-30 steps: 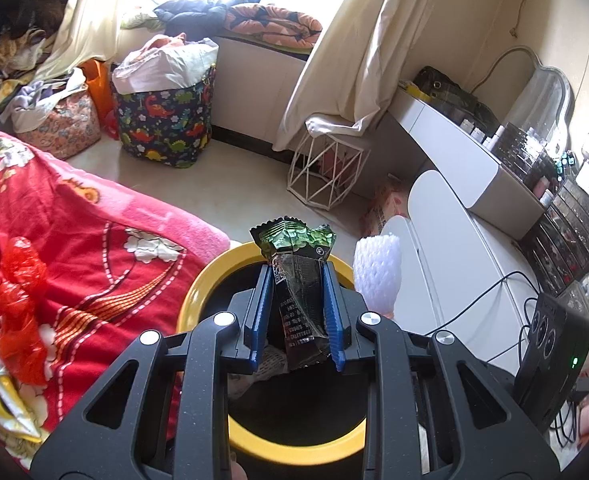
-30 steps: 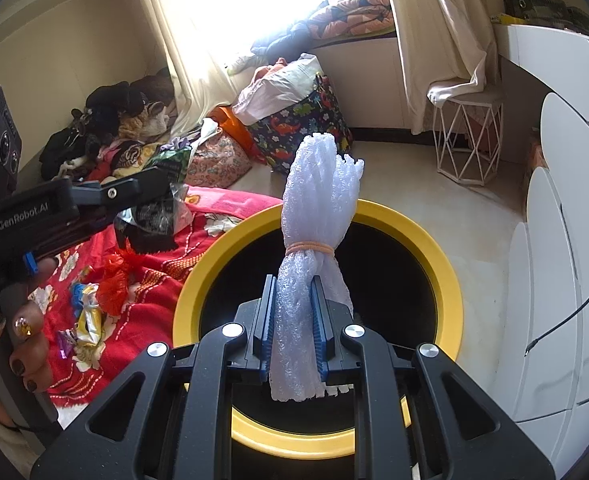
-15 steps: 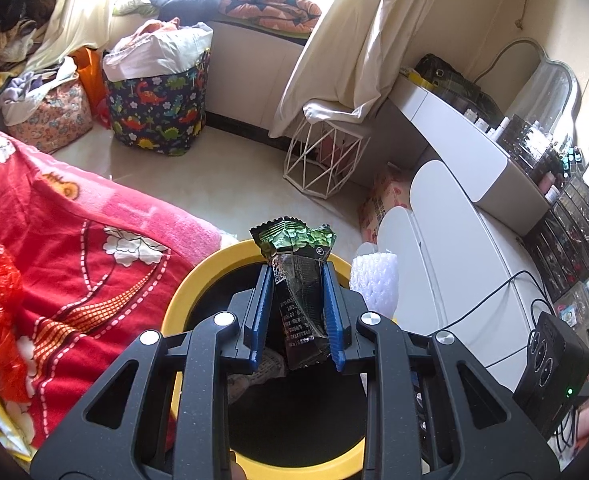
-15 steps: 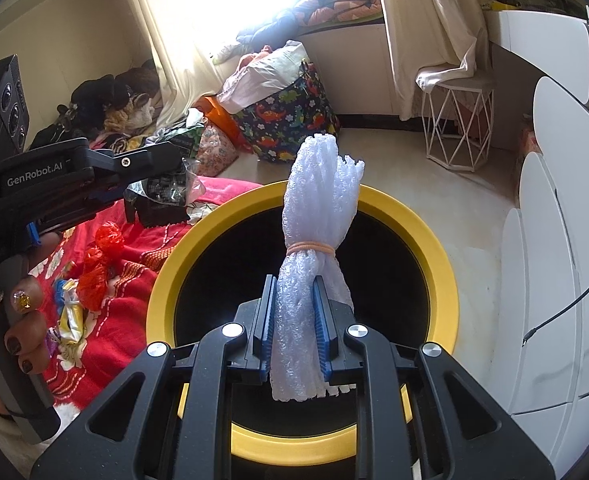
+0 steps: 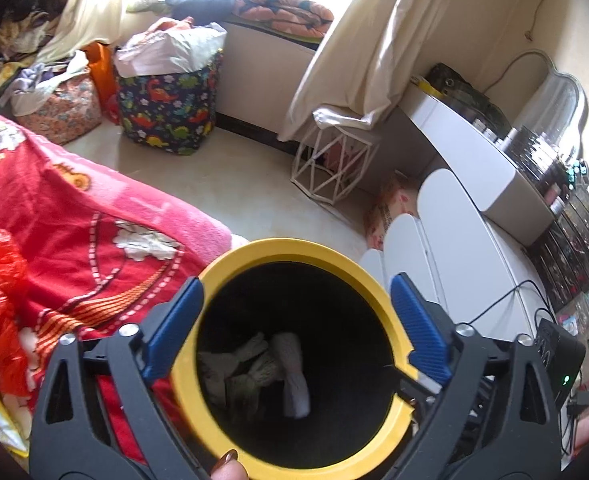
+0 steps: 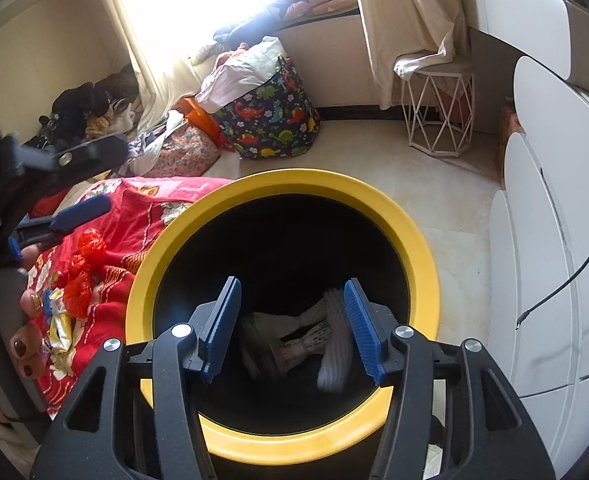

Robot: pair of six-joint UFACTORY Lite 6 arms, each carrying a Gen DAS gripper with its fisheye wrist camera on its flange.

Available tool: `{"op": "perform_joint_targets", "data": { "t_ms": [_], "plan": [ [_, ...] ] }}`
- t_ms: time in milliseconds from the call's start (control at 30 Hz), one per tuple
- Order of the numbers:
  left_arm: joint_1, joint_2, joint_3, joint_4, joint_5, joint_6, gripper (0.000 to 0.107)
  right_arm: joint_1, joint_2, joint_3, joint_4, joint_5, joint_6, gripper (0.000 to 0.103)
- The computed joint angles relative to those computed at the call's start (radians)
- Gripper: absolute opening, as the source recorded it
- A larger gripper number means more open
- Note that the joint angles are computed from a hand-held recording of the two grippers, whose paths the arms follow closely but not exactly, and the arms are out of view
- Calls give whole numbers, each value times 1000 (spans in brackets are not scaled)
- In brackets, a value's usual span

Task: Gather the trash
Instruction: 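Open both grippers to drop the sleeve and wrapper into the bin, then move both grippers back toward the remaining trash on the bed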

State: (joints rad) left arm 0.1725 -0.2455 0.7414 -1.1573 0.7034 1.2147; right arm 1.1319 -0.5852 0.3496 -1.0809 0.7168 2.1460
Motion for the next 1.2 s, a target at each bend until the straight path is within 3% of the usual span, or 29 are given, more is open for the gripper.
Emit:
{"op": "perform_joint_targets", "data": {
  "t_ms": [333,567,1200],
  "plan": [
    [181,-129,-48,36,41,53,92,78,23,57,-25,95,41,60],
    [341,-169,-40,46,122,114,92,137,91,141,-64,135,65,68],
    [685,-121,19,26,273,297,92,191,423,453,-154,87,46,70]
  ]
}}
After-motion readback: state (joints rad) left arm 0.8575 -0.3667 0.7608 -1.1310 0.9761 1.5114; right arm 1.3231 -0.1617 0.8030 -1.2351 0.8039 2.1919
